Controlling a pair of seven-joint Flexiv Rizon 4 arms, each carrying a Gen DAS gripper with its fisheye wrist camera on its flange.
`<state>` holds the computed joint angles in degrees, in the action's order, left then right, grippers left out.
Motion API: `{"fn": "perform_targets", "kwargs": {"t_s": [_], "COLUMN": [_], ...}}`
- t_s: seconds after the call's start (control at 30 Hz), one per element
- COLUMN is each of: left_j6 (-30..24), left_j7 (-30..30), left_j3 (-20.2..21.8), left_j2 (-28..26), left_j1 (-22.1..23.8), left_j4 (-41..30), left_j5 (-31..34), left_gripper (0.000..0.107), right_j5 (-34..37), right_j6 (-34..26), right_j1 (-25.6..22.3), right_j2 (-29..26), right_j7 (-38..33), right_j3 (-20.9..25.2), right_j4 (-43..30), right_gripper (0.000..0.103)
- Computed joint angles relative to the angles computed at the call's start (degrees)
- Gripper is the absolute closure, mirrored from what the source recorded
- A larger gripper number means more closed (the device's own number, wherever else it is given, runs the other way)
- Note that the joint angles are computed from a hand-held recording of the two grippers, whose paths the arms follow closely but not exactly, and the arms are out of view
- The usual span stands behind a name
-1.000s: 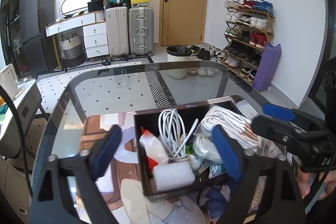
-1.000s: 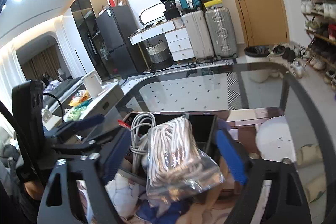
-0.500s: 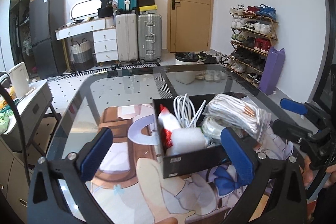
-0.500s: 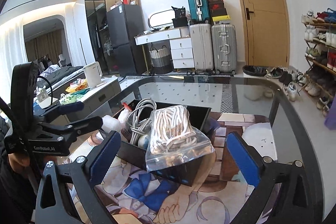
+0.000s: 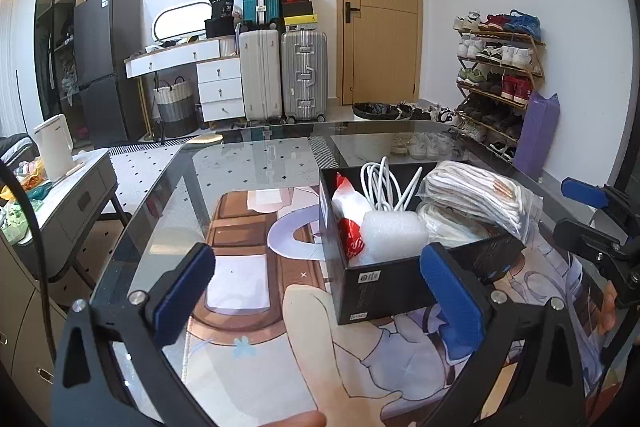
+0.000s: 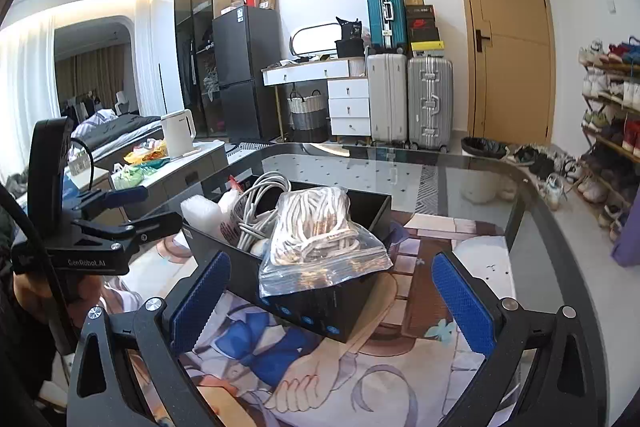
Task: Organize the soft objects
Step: 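Open both grippers and withdraw them from the black box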
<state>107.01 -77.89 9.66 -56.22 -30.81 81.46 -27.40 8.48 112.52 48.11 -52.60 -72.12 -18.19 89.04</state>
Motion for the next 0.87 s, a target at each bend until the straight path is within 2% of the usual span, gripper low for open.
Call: {"fn": "perform_targets", "kwargs": {"t_s": [0.17,0.4,0.87], "left_j6": [2.1,3.8,6.3], "left_j7": [0.5,1.0,2.5], "left_j3": [-1.5,-5.3,-7.1], "left_j2": [-0.7,-0.3,-0.3], "left_j1": [0.9,3.6,4.4], "left_j4": [0.2,1.1,1.6], "left_j5": [0.9,1.9,0.8], "left_gripper": [0.004,0.004,0.004], "right_j5": [0.6,-0.9,-1.8], "right_j6": [-0.9,-1.1,-1.1], "right_j1": [1.4,0.1,-1.6], "right_j2": [-0.3,0.4,0.5], "right_j7": [-0.5,-0.9,-0.4], "right_j3": [-2.0,-0.9,0.8], "right_j4": [0.3,1.6,1.2], "right_gripper": [0.001,0.001,0.0]}}
